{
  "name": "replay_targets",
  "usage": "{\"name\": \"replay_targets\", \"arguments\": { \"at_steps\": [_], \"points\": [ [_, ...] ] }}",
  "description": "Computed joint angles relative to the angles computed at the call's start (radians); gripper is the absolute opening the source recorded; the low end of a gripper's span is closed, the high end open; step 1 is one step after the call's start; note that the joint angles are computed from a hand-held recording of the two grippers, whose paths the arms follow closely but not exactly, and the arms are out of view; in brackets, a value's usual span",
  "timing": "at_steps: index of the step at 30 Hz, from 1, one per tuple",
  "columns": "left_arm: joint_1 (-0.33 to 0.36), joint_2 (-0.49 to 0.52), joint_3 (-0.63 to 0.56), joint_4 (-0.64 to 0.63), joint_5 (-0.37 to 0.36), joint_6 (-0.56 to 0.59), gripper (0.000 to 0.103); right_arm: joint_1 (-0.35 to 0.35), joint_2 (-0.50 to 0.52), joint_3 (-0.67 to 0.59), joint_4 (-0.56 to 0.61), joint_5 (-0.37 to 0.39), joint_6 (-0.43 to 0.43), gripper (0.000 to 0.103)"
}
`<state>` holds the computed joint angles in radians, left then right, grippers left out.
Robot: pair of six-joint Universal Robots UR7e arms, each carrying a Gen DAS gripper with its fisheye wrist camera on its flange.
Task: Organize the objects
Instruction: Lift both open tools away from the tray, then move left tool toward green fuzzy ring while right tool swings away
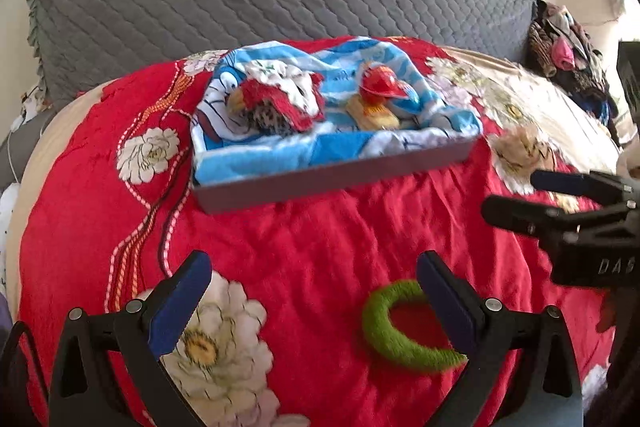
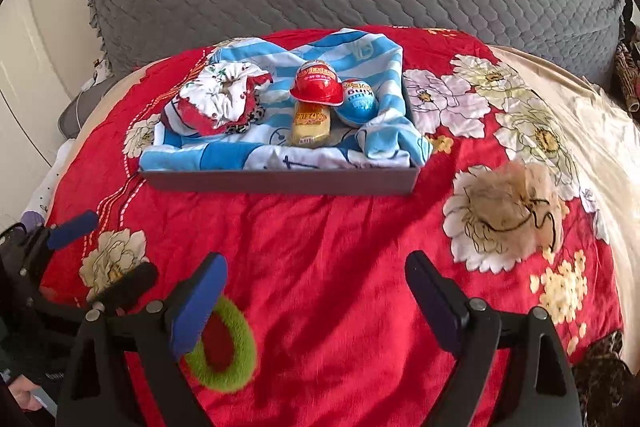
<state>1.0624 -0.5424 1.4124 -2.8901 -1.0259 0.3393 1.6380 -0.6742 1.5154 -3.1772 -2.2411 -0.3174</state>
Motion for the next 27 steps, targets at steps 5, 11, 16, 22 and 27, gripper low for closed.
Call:
{"name": "replay_targets", "arguments": {
  "at_steps": [5, 11, 16, 22, 27],
  "points": [
    [-0.012, -0.027, 0.057, -0.011, -0.009, 0.022, 0.102, 0.01, -0.02, 0.043, -0.035, -0.008, -0.015, 0.09],
    [-0.023, -0.045, 0.091, -0.018, -0.013, 0.009, 0.102, 0.014, -0.049, 0.09, -0.058, -0.014, -0.01, 0.091],
    [-0.029, -0.055, 0.114, -0.027, -0.016, -0.003, 0.102, 0.018, -0.069, 0.131, -0.082, -0.027, -0.016, 0.091],
    [-0.042, -0.059, 0.144, -0.037, -0.022, -0.003, 0.102, 0.017, -0.091, 0.164, -0.114, -0.037, -0.019, 0.091],
    [-0.053, -0.054, 0.158, -0.044, -0.029, -0.002, 0.102, 0.009, -0.108, 0.179, -0.129, -0.035, -0.01, 0.091]
  ]
}}
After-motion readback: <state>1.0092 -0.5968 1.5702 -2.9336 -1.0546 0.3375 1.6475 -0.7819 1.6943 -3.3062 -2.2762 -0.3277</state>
